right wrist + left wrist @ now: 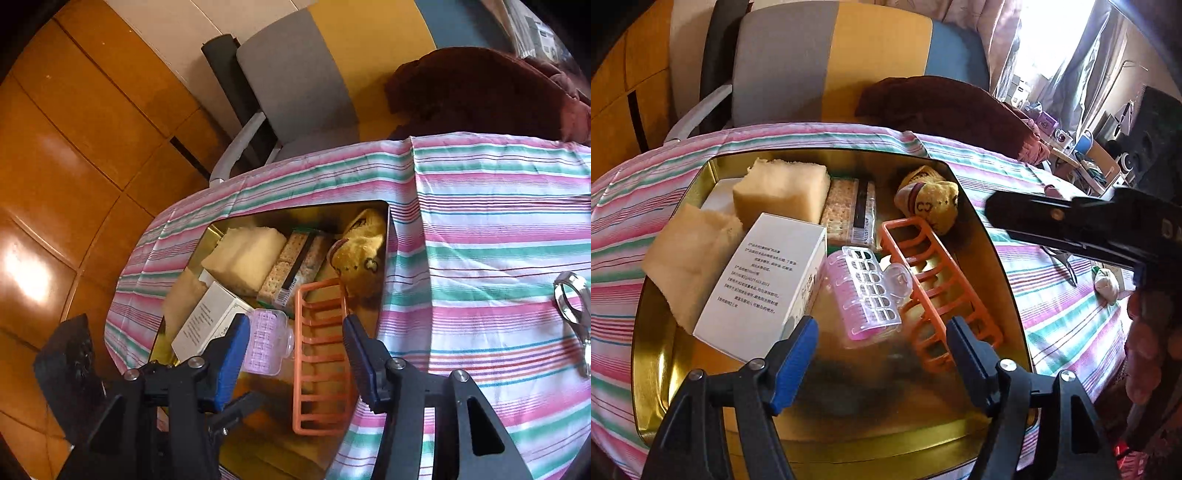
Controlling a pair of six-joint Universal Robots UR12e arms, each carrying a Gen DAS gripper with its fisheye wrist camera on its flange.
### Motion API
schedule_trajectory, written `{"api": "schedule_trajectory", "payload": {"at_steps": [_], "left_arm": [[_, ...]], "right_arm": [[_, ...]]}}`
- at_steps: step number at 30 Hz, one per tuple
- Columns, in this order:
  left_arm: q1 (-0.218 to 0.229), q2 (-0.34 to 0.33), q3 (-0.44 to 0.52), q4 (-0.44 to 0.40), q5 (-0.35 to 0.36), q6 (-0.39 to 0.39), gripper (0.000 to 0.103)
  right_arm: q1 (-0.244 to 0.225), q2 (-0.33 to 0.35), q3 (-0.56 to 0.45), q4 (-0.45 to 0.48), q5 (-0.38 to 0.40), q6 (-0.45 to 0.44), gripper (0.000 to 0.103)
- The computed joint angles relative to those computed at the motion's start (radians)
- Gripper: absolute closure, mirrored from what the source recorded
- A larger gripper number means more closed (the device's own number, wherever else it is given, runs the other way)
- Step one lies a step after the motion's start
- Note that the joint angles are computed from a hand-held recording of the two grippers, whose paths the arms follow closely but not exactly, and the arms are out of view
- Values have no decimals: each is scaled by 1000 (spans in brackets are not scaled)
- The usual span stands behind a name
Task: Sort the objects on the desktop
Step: 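Carry the pink curler and orange rack into the gold tray and open both tools, then move both tools back from the tray to the remaining items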
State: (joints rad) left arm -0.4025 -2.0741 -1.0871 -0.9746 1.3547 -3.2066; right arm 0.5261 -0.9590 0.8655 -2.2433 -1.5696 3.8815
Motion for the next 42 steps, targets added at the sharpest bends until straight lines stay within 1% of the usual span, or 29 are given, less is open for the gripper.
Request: {"api": "schedule_trajectory", "payload": {"at_steps": [2, 4, 8, 9, 11, 13, 15, 19, 23, 25, 30, 32, 35, 39, 40, 42], "left_arm": [[0, -6, 8, -1, 1, -26, 30], [3, -16, 24, -9, -26, -48, 30], [8, -7, 9, 57, -52, -120, 30], [8, -5, 3, 82, -45, -144, 30], [2, 1, -11, 137, -7, -171, 29], [-4, 1, -12, 157, 15, -179, 29], [-9, -2, -7, 161, 14, -184, 29], [-22, -15, 14, 149, -1, -182, 29], [-45, -20, 25, 165, 28, -161, 29], [-52, -25, 37, 161, 13, -146, 29], [-76, -44, 76, 133, -7, -111, 29], [-87, -54, 95, 114, -14, -101, 29], [-104, -77, 138, 70, -33, -86, 29], [-127, -104, 187, 24, -46, -51, 29], [-133, -113, 203, 5, -48, -42, 29], [-143, -128, 229, -25, -65, -36, 29]], "right_arm": [[-1, -14, 26, -20, 3, 12, 49], [-3, -28, 48, -35, 2, 17, 49], [-8, -63, 106, -71, -14, 41, 49], [-10, -75, 123, -77, -23, 51, 49], [-14, -91, 148, -89, -32, 60, 48], [-18, -110, 178, -94, -46, 74, 48], [-24, -133, 214, -97, -57, 92, 47], [-33, -172, 274, -91, -79, 108, 47], [-45, -221, 347, -96, -90, 121, 45], [-55, -250, 389, -96, -91, 133, 43], [-82, -332, 480, -69, -168, 156, 42], [-94, -354, 499, -48, -198, 159, 42], [-122, -380, 516, 1, -250, 167, 40], [-178, -400, 527, 47, -304, 207, 40], [-189, -403, 532, 46, -313, 220, 40], [-215, -410, 552, 11, -313, 244, 40]]}}
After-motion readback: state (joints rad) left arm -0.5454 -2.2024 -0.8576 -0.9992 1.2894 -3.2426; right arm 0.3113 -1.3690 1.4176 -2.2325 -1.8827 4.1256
